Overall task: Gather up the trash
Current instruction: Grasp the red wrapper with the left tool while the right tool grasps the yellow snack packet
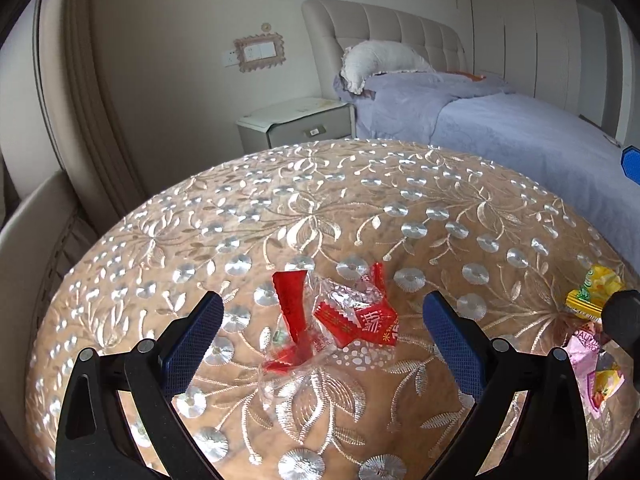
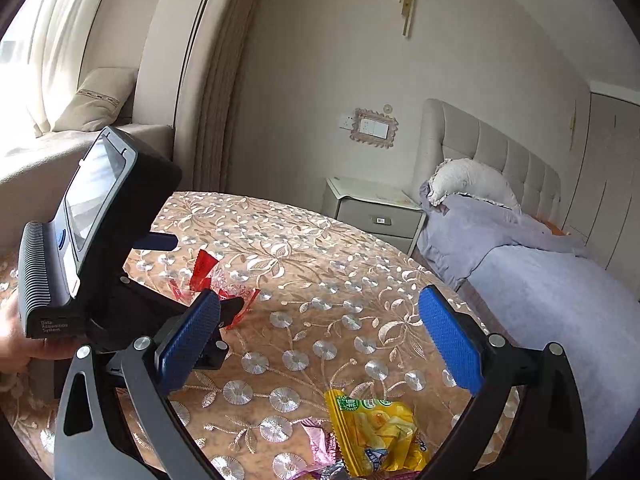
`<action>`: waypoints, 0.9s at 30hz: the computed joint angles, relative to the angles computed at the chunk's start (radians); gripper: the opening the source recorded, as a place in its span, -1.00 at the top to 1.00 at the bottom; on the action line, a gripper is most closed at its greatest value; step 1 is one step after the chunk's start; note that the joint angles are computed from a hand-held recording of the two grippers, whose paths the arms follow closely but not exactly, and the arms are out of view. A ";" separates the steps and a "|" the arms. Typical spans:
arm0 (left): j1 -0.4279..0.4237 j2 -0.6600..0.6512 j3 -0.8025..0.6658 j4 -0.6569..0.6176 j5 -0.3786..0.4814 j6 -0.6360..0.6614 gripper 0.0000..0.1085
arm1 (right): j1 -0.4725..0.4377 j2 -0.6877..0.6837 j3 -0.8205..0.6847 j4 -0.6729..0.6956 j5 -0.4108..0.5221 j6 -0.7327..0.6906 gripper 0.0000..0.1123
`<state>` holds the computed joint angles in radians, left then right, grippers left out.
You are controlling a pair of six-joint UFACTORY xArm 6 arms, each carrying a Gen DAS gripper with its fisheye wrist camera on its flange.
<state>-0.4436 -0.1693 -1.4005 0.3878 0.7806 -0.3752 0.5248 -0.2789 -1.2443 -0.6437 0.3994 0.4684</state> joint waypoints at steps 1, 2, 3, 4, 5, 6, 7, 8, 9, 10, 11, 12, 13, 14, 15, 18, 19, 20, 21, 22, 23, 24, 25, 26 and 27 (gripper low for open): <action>0.006 0.021 -0.022 -0.052 0.028 0.038 -0.78 | 0.001 0.002 -0.003 -0.003 0.003 -0.005 -0.76; 0.014 0.038 -0.041 -0.110 0.048 0.077 -0.60 | -0.001 0.000 0.001 -0.007 0.002 -0.006 -0.76; 0.021 0.052 -0.055 -0.153 0.063 0.101 -0.44 | -0.003 -0.001 0.005 -0.007 0.002 -0.005 -0.76; 0.026 0.064 -0.069 -0.185 0.078 0.118 -0.10 | -0.004 -0.002 0.007 0.010 0.006 -0.017 -0.76; 0.029 0.074 -0.079 -0.207 0.090 0.134 -0.02 | -0.006 -0.003 0.007 0.033 0.013 -0.034 -0.76; 0.029 0.075 -0.079 -0.220 0.088 0.148 0.12 | -0.009 -0.006 0.010 0.044 0.015 -0.039 -0.76; 0.026 0.070 -0.072 -0.215 0.079 0.149 0.43 | -0.013 -0.007 0.014 0.052 0.014 -0.042 -0.76; 0.019 0.060 -0.061 -0.189 0.066 0.136 0.45 | -0.015 -0.013 0.018 0.065 0.019 -0.053 -0.76; 0.012 0.046 -0.047 -0.169 0.050 0.125 0.45 | -0.016 -0.020 0.022 0.076 0.026 -0.065 -0.76; 0.007 0.032 -0.034 -0.166 0.040 0.120 0.46 | -0.019 -0.032 0.033 0.078 0.025 -0.071 -0.76; 0.001 0.017 -0.027 -0.173 0.039 0.121 0.46 | -0.023 -0.043 0.042 0.078 0.029 -0.081 -0.76; -0.007 0.002 -0.019 -0.176 0.037 0.125 0.46 | -0.024 -0.052 0.046 0.082 0.045 -0.097 -0.76; -0.017 -0.015 -0.009 -0.169 0.030 0.119 0.46 | -0.028 -0.064 0.057 0.098 0.053 -0.129 -0.76; -0.028 -0.031 -0.002 -0.162 0.033 0.116 0.46 | -0.030 -0.076 0.067 0.104 0.068 -0.151 -0.76; -0.039 -0.045 0.003 -0.159 0.041 0.116 0.46 | -0.030 -0.084 0.074 0.114 0.086 -0.174 -0.76; -0.069 -0.094 0.030 -0.165 0.047 0.098 0.46 | -0.031 -0.110 0.106 0.171 0.131 -0.270 -0.76; -0.078 -0.108 0.038 -0.165 0.046 0.089 0.46 | -0.030 -0.114 0.113 0.190 0.145 -0.307 -0.76; -0.089 -0.121 0.047 -0.159 0.045 0.076 0.46 | -0.030 -0.116 0.123 0.203 0.151 -0.342 -0.76; -0.100 -0.135 0.056 -0.149 0.042 0.059 0.46 | -0.029 -0.115 0.127 0.217 0.160 -0.380 -0.76; -0.109 -0.148 0.066 -0.140 0.035 0.039 0.46 | -0.028 -0.109 0.126 0.247 0.173 -0.431 -0.76; -0.116 -0.159 0.073 -0.132 0.032 0.019 0.46 | -0.029 -0.106 0.132 0.268 0.172 -0.468 -0.76; -0.121 -0.165 0.074 -0.131 0.033 0.008 0.46 | -0.029 -0.099 0.131 0.291 0.185 -0.499 -0.76; -0.126 -0.170 0.076 -0.132 0.033 -0.003 0.46 | -0.026 -0.083 0.115 0.309 0.220 -0.522 -0.76; -0.130 -0.174 0.075 -0.133 0.034 -0.014 0.46 | -0.026 -0.072 0.106 0.329 0.242 -0.547 -0.76; -0.136 -0.176 0.075 -0.129 0.034 -0.027 0.46 | -0.029 -0.065 0.107 0.339 0.251 -0.557 -0.76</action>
